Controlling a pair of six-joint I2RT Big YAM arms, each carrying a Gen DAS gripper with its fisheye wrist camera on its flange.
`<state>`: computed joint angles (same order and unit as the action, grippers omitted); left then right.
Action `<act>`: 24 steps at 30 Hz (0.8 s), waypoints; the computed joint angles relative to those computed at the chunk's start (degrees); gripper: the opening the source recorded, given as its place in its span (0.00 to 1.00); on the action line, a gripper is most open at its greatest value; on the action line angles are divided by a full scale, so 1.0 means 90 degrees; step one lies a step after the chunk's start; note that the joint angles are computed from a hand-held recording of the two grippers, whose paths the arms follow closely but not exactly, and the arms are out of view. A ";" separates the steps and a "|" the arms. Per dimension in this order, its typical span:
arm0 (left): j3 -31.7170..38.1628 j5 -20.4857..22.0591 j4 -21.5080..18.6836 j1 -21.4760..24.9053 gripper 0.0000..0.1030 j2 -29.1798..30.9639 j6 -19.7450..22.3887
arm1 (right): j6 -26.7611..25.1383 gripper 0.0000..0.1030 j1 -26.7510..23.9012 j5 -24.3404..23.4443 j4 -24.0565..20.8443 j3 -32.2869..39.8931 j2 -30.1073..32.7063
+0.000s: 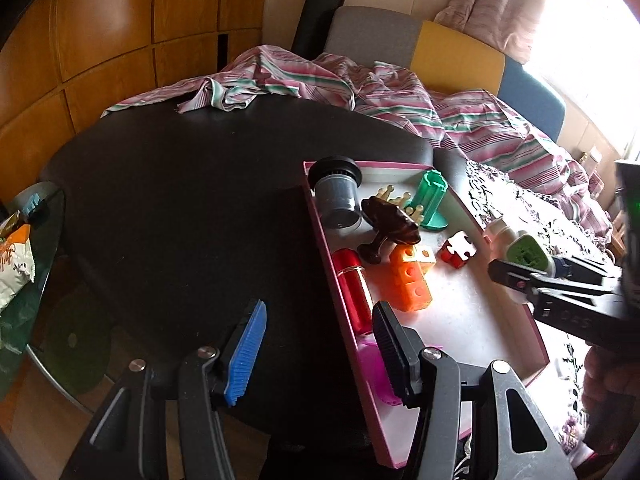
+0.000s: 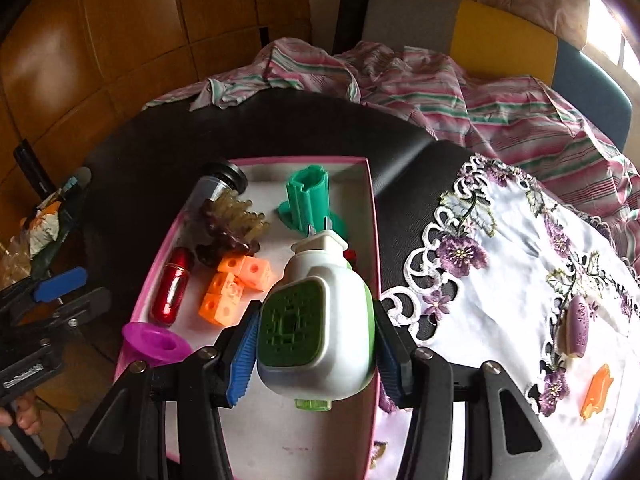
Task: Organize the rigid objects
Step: 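Lower the white-green bottle into the tray and open the right gripper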
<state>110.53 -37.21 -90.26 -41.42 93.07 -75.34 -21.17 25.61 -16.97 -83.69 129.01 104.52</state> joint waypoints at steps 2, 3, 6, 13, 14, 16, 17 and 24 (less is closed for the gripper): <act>-0.0034 0.0026 0.0016 0.0005 0.55 -0.0018 0.0002 | 0.0008 0.51 0.0025 0.0073 -0.0071 0.0016 0.0088; -0.0047 0.0034 0.0023 0.0009 0.55 -0.0028 0.0012 | 0.0033 0.51 0.0036 0.0147 -0.0073 -0.0010 0.0111; -0.0065 0.0046 0.0017 0.0012 0.55 -0.0031 0.0005 | 0.0152 0.51 0.0000 0.0129 -0.0067 -0.0089 0.0148; -0.0053 0.0050 0.0044 0.0002 0.55 -0.0021 0.0063 | 0.0228 0.51 -0.0069 0.0050 -0.0207 0.0041 0.0207; -0.0044 0.0044 0.0045 -0.0003 0.55 -0.0018 0.0065 | 0.0219 0.51 -0.0073 0.0050 -0.0212 0.0029 0.0194; -0.0015 0.0030 0.0024 -0.0018 0.55 -0.0004 0.0078 | 0.0203 0.51 -0.0076 0.0072 -0.0165 -0.0067 0.0137; 0.0001 0.0022 0.0004 -0.0021 0.55 0.0000 0.0083 | 0.0204 0.51 -0.0079 0.0078 -0.0143 -0.0101 0.0111; 0.0127 -0.0087 -0.0136 -0.0071 0.55 0.0042 0.0075 | 0.0267 0.51 -0.0040 0.0155 0.0189 -0.0480 -0.0148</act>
